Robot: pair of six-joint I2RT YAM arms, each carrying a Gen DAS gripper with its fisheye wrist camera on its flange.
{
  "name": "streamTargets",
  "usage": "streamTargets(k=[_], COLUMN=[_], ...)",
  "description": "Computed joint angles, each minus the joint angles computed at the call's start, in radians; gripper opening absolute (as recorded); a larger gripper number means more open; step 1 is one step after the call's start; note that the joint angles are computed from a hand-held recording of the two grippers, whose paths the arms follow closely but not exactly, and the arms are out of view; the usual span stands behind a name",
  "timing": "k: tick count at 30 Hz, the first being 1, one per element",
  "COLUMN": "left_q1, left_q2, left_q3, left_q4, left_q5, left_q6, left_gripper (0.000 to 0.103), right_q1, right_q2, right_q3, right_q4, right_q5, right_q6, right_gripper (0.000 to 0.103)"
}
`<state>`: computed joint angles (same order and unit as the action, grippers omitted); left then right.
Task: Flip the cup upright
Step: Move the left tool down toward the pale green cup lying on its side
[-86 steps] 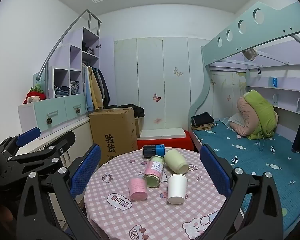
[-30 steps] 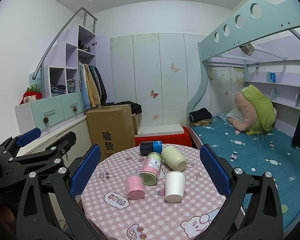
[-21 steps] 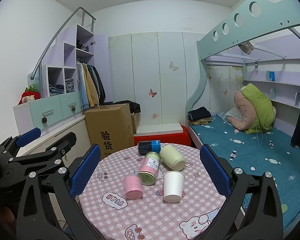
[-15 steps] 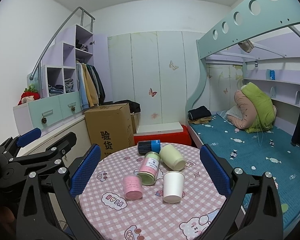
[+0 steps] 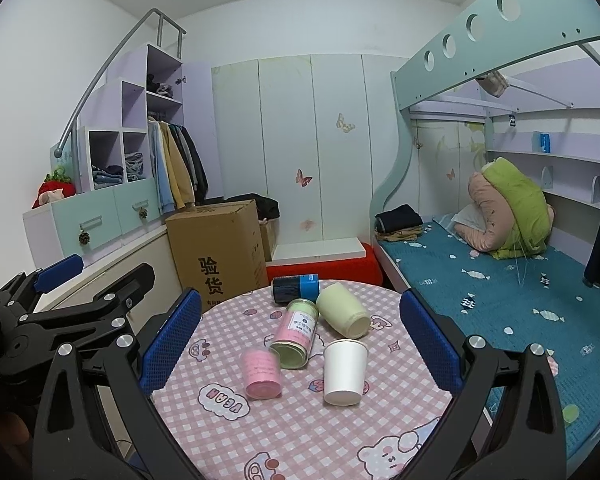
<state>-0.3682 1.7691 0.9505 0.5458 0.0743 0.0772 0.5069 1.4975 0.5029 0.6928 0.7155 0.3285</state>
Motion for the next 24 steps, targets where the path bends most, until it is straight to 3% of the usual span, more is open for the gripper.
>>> streamTargets(k=[6,12,18,24], left_q1=[-0.006,-0.014,-0.05,-0.089], left_q2=[0.074,0.204,0.385,0.623], left_q3=[0.088,0.265,0.54,0.943], left_q4=[-0.074,-0.239,-0.438,-0.704], left_q5=[0.01,0.032,0.035,0.003], left_q6=[-0.006,-0.015,-0.02,-0.023], left_gripper=[0.098,0.098,0.098,0.098], right_q1=[-0.056,-0.146,-0.239,-0.382], right_q2=[0.036,0.121,0.219,0.322], right_q3=[0.015,0.075,0.143,0.251], right_q4=[-0.002,-0.034,-0.05,-0.099], right_q5=[-0.063,-0.145,-0.223,-0.321], right_q6=[0.011,0.023,0.032,0.017], right_gripper=[0.096,0.096,0.096,0.096])
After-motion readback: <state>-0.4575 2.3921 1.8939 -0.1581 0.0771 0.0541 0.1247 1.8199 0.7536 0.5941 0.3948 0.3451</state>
